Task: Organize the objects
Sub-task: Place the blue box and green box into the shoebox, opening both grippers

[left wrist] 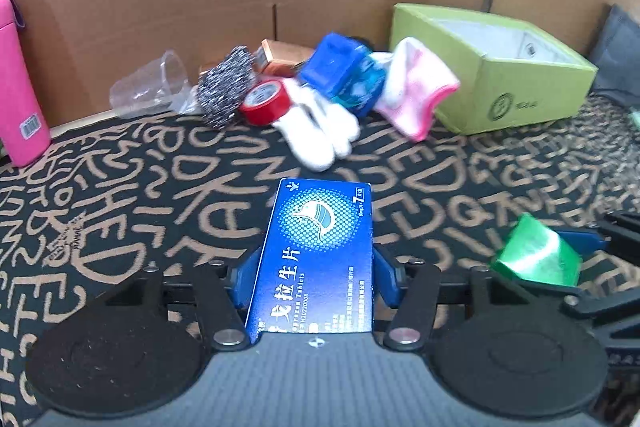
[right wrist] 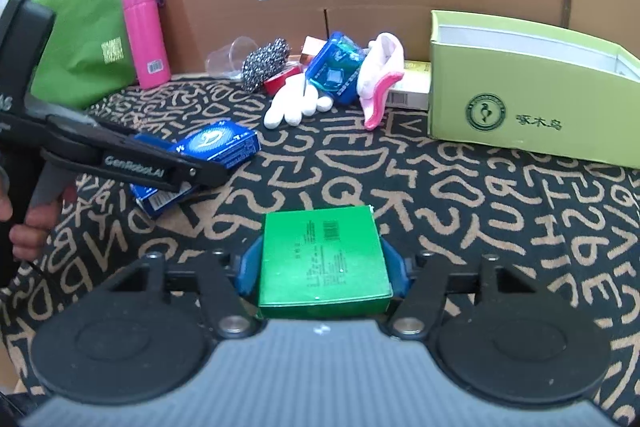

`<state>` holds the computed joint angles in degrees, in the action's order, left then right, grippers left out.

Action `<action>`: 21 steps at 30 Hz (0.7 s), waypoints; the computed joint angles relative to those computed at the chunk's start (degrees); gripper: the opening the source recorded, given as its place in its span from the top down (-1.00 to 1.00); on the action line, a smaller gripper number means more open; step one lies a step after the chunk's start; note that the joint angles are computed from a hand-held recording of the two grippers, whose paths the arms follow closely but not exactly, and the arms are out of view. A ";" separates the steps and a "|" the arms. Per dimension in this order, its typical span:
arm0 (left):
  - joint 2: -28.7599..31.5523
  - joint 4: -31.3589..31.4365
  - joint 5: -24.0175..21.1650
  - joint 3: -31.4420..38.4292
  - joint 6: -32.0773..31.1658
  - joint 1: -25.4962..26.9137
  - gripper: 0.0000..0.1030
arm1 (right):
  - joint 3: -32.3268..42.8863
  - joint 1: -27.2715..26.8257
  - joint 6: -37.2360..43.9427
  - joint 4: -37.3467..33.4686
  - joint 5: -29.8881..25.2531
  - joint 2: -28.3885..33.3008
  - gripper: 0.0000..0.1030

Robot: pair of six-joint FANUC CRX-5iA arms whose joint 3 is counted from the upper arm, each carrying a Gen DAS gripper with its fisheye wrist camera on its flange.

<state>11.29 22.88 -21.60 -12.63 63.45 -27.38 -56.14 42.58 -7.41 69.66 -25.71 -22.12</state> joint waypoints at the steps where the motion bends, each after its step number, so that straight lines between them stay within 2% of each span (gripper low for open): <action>1: -0.50 2.59 0.37 -0.71 -2.27 -0.27 -0.18 | -0.23 -0.04 -0.15 0.00 -0.26 -0.61 -0.18; 4: -1.44 9.93 1.80 -1.63 -9.96 -1.78 -0.18 | -0.87 -0.60 0.55 0.63 -1.90 -3.16 -0.18; 8: -0.29 22.56 1.73 0.39 -22.47 -4.72 -0.18 | -1.30 -5.02 2.32 3.30 -2.26 -7.25 -0.18; 10: 1.72 26.67 0.54 3.66 -25.50 -6.17 -0.18 | -1.24 -8.18 2.22 6.02 -2.46 -8.60 -0.18; 12: 4.18 28.03 0.32 7.67 -26.62 -7.72 -0.18 | -1.00 -12.60 2.27 9.59 -1.84 -9.75 -0.18; 16: 11.23 21.46 -1.98 19.90 -18.17 -9.44 -0.18 | 1.07 -22.35 4.02 16.13 0.00 -8.59 -0.18; 21: 21.98 10.30 -8.15 37.50 -4.13 -10.60 -0.18 | 4.88 -36.57 0.61 25.65 7.65 -2.75 -0.18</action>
